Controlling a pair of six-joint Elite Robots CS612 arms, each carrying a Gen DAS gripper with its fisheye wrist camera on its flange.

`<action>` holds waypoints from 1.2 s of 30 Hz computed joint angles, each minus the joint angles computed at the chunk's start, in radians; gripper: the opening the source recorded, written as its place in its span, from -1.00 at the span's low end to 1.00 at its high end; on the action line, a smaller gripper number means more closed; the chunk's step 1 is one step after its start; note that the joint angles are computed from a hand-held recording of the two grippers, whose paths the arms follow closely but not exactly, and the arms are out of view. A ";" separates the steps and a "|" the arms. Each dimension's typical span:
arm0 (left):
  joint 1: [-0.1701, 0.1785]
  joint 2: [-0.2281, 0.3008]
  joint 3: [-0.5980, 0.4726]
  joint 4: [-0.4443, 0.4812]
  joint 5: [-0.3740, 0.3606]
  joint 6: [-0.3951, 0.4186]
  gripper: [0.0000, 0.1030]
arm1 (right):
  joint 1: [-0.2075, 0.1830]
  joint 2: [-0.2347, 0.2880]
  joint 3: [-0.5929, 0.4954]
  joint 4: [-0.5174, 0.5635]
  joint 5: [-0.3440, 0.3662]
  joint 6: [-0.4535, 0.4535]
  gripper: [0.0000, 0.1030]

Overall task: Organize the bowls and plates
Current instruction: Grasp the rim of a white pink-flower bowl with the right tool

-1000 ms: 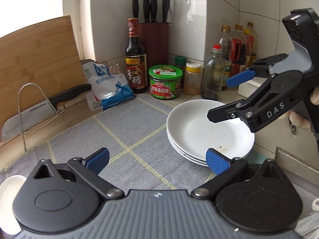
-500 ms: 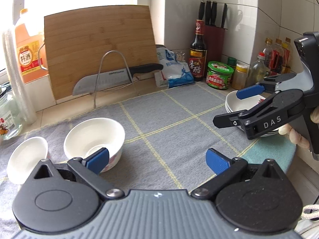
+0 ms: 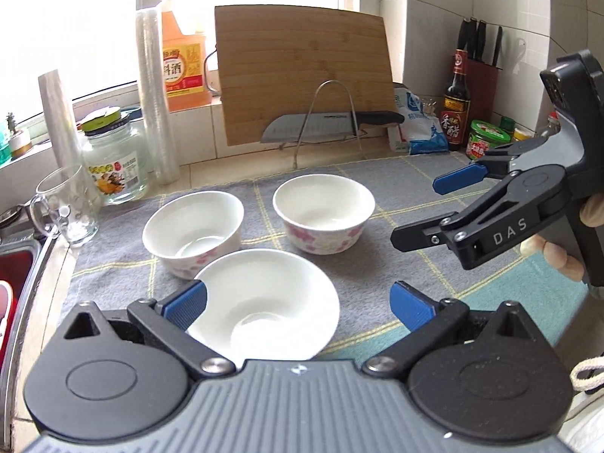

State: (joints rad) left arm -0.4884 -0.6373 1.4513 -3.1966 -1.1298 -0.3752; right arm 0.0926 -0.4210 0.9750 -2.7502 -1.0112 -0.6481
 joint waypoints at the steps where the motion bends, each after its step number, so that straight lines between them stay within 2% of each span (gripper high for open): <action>1: 0.001 -0.005 0.013 0.003 0.003 -0.010 0.99 | 0.005 0.000 0.000 0.010 0.003 -0.007 1.00; 8: 0.006 -0.013 0.059 0.029 0.021 -0.025 0.99 | 0.024 0.000 -0.011 0.087 0.044 -0.037 1.00; 13: 0.011 -0.001 0.062 0.010 0.010 -0.024 0.99 | 0.032 0.003 -0.023 0.163 0.066 -0.068 1.00; 25: 0.015 0.034 0.029 -0.025 -0.002 0.070 0.99 | 0.053 0.024 -0.080 0.333 0.100 -0.162 0.98; 32: 0.017 0.046 0.014 -0.043 -0.007 0.130 0.94 | 0.064 0.052 -0.142 0.414 0.103 -0.179 0.88; 34: 0.019 0.048 0.011 -0.046 -0.012 0.137 0.93 | 0.066 0.061 -0.161 0.438 0.104 -0.183 0.81; 36: 0.021 0.049 0.009 -0.048 -0.022 0.145 0.84 | 0.068 0.068 -0.177 0.459 0.101 -0.187 0.70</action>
State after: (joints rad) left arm -0.4673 -0.5884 1.4604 -3.2447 -1.1523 -0.2307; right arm 0.1608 -0.3532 0.7976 -2.2907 -0.9102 -0.8347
